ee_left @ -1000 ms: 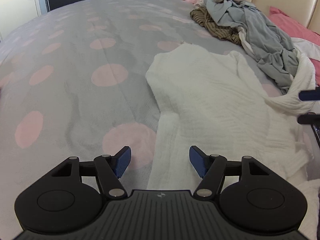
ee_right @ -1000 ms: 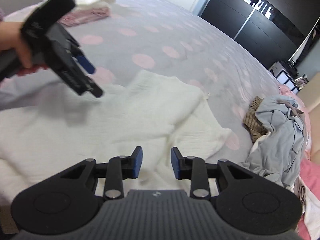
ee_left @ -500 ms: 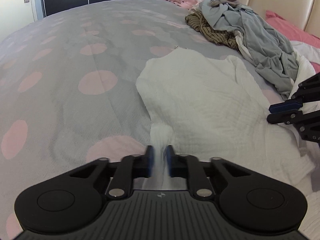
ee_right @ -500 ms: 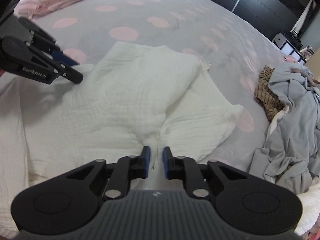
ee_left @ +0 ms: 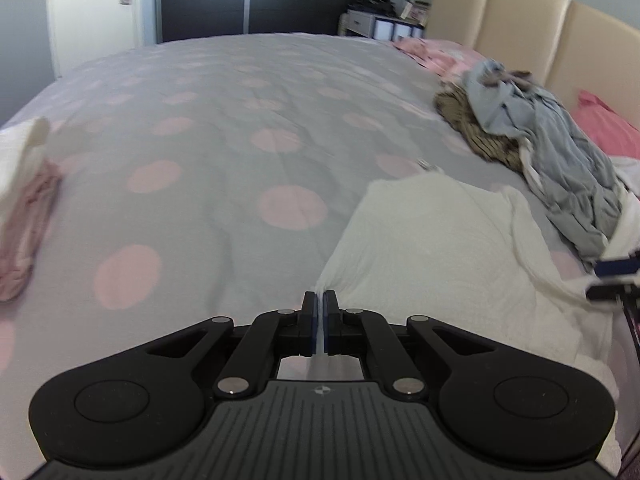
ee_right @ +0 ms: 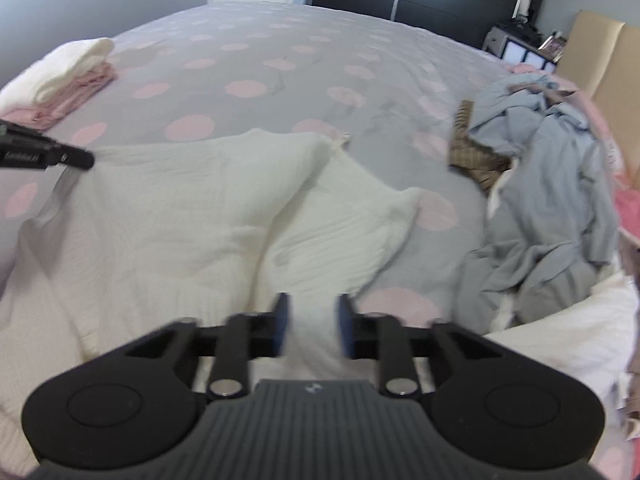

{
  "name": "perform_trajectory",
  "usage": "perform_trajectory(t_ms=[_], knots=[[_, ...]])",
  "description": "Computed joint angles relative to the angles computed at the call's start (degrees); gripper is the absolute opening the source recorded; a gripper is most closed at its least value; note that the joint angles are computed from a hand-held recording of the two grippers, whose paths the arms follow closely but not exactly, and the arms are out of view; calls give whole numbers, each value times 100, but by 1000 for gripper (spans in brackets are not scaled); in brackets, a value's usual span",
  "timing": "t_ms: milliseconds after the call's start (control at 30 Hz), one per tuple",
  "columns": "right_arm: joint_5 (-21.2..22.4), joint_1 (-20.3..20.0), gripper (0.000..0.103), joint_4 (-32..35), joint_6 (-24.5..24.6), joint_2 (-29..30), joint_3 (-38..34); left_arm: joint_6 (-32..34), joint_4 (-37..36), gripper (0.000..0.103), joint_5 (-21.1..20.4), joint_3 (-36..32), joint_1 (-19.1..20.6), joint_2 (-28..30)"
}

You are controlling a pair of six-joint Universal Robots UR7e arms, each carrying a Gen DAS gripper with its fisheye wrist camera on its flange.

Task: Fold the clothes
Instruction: 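Open the right gripper and release the white shirt onto the bed, then grasp the shirt edge with the left gripper while the right gripper grasps another edge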

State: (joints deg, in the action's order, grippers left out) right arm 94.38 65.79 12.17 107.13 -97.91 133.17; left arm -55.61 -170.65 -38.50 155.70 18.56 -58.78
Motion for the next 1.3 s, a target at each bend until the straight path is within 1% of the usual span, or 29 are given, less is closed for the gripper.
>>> perform_trajectory(t_ms=[133, 200, 233, 267, 300, 333, 400, 433, 500, 567, 600, 633, 700, 733, 800, 833, 867, 933, 1000, 1033, 1067, 1133, 1233, 1300], knots=[[25, -11, 40, -391, -414, 78, 225, -632, 1388, 1, 179, -70, 18, -533], [109, 28, 40, -386, -432, 242, 185, -1002, 2071, 0, 318, -119, 36, -738], [162, 55, 36, -454, -459, 294, 188, -1145, 2399, 0, 417, -128, 25, -831], [266, 117, 16, -542, -438, 317, 179, -1274, 2708, 0, 514, -129, 15, -926], [384, 188, 2, -631, -405, 336, 165, -1354, 2856, 0, 560, -115, 29, -1027], [503, 258, 2, -720, -376, 355, 151, -1338, 2773, 0, 542, -69, 51, -1109], [717, 388, 2, -658, -101, 315, 8, -1173, 2362, 0, 449, 45, 96, -1193], [868, 467, 2, -661, 30, 290, -59, -1003, 2038, 0, 378, 94, 117, -1144], [1261, 554, 2, -915, 15, 224, -114, -514, 1239, 1, 199, 147, 203, -902], [1642, 599, 2, -1014, 76, 290, -215, -8, 532, 13, 17, 135, 292, -606], [1789, 602, 2, -1004, 148, 333, -280, 240, 259, 26, -34, 97, 328, -453], [1803, 577, 5, -922, 222, 342, -335, 524, -32, 37, -58, 45, 378, -299], [1746, 543, 7, -706, 324, 329, -433, 1108, -577, 44, -112, -89, 504, -15], [1708, 576, 8, -624, 341, 299, -465, 1359, -786, 45, -153, -187, 598, 119], [1505, 640, 17, -428, 427, 223, -542, 1801, -1131, 46, -269, -411, 852, 358], [1375, 653, 26, -280, 529, 225, -619, 2065, -1353, 47, -351, -516, 1028, 461], [1166, 658, 31, -108, 689, 270, -716, 2326, -1582, 47, -445, -628, 1212, 583], [800, 638, 31, 185, 959, 453, -916, 2789, -1940, 48, -646, -870, 1559, 816], [543, 654, 35, 341, 1179, 719, -1095, 3172, -2033, 48, -772, -1111, 1867, 997], [511, 691, 39, 334, 1235, 852, -1148, 3322, -2068, 48, -830, -1217, 1988, 1083], [528, 738, 40, 296, 1266, 981, -1186, 3466, -2112, 48, -893, -1321, 2101, 1172], [606, 814, 41, 252, 1286, 1232, -1258, 3713, -2293, 48, -996, -1469, 2275, 1333], [845, 879, 41, 176, 1210, 1585, -1345, 3914, -2383, 48, -1152, -1656, 2504, 1481], [1025, 867, 40, 117, 1149, 1769, -1395, 4047, -2590, 48, -1172, -1709, 2571, 1601]])
